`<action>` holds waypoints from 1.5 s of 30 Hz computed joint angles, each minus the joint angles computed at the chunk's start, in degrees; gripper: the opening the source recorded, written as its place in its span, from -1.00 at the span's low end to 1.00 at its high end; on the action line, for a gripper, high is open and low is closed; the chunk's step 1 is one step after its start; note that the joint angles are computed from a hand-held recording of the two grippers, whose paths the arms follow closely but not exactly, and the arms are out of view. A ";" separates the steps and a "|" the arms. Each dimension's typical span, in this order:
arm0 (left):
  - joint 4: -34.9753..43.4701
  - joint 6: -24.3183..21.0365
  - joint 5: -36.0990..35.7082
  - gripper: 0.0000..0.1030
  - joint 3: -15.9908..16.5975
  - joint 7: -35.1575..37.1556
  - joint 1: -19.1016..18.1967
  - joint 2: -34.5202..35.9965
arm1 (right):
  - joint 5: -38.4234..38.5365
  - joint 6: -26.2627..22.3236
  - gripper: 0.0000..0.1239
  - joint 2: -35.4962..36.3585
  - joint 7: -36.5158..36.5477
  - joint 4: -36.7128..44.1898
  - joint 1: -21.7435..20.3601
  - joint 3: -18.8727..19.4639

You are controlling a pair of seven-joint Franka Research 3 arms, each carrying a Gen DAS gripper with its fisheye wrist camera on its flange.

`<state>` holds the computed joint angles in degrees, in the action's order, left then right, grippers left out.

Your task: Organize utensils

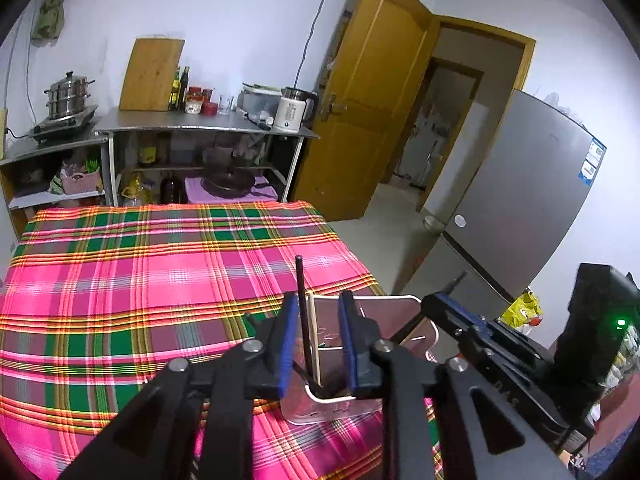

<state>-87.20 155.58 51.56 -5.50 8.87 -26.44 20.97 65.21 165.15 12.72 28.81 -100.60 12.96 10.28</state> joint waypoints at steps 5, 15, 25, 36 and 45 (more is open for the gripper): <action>-4.66 0.21 6.39 -0.46 0.68 -6.16 -0.95 -4.58 | 4.22 0.74 -0.81 -2.51 -3.91 -1.96 -0.33 0.18; -17.49 -4.20 16.69 -0.45 -4.42 -18.81 2.45 -15.11 | 15.54 -1.21 -0.80 -10.18 -14.36 -8.92 2.33 -2.66; -30.34 -6.17 15.30 -0.45 -9.02 -28.35 6.56 -20.78 | 13.54 -4.66 -0.80 -12.89 -14.20 -16.09 5.67 -4.41; -32.71 -4.40 8.47 -0.45 -8.79 -29.43 6.49 -14.81 | 4.56 -7.32 -0.80 -9.18 -8.45 -18.43 6.62 -3.32; -28.74 -3.49 4.88 -0.45 -5.72 -26.02 4.92 -8.57 | 0.27 -8.72 -0.80 -5.66 -5.57 -17.49 6.05 -2.19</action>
<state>-115.94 152.09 56.44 -11.22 -17.15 -21.52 12.41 65.48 156.44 7.07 23.25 -118.10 19.01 8.09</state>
